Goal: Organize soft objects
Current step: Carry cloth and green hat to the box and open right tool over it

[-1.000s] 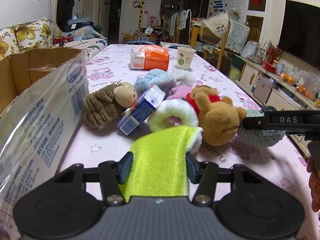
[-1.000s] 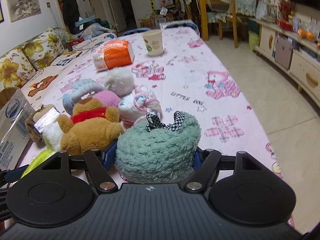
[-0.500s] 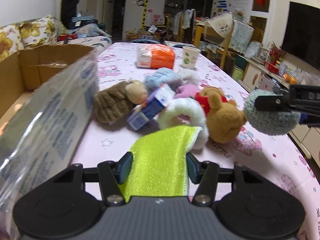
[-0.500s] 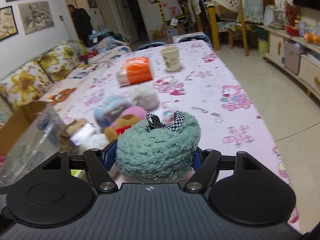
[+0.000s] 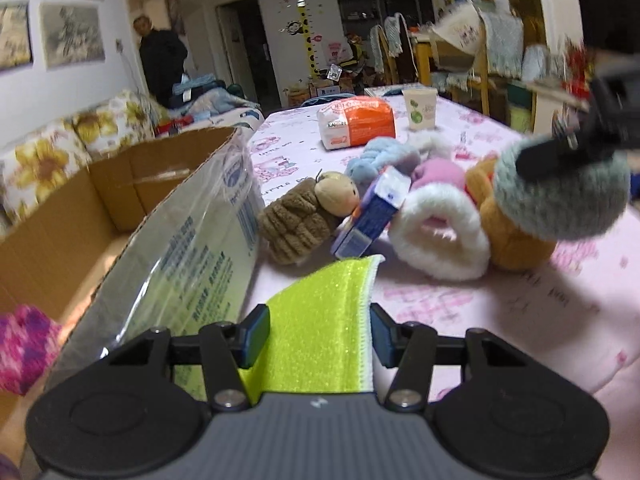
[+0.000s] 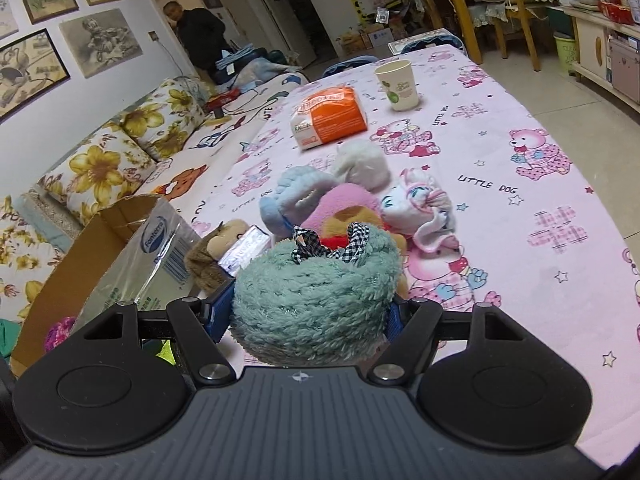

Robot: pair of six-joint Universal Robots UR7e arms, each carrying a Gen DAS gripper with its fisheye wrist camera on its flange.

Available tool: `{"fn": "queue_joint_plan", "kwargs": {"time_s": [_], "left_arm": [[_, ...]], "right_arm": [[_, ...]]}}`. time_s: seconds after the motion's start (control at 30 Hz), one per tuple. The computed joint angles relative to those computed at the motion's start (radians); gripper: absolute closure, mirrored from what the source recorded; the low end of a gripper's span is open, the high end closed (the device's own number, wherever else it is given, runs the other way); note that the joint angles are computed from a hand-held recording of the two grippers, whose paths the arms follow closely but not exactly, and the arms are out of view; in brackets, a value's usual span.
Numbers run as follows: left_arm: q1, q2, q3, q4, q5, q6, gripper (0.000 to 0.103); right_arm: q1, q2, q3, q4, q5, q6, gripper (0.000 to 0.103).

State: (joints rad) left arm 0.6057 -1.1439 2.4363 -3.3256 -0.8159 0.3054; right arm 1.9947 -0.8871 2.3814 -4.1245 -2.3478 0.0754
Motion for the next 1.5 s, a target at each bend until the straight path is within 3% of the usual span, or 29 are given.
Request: {"fn": "queue_joint_plan", "kwargs": {"time_s": [0.27, 0.47, 0.7, 1.1, 1.5], "left_arm": [[-0.045, 0.094, 0.031, -0.182, 0.139, 0.227, 0.072], [-0.049, 0.088, 0.039, -0.230, 0.146, 0.266, 0.080], [-0.029, 0.021, 0.026, -0.165, 0.079, 0.172, 0.082], [0.008, -0.126, 0.032, -0.174, -0.182, 0.051, 0.082], [0.061, -0.189, 0.028, -0.293, -0.199, 0.064, 0.083]], "right_arm": [[0.004, -0.004, 0.018, -0.018, 0.003, -0.009, 0.014], [0.007, -0.003, 0.024, -0.029, 0.013, -0.021, 0.014], [0.019, 0.005, 0.023, -0.055, 0.007, -0.039, 0.014], [0.052, 0.050, -0.020, -0.124, -0.033, -0.111, 0.014], [0.068, 0.115, -0.129, -0.111, 0.027, -0.226, 0.014]]}}
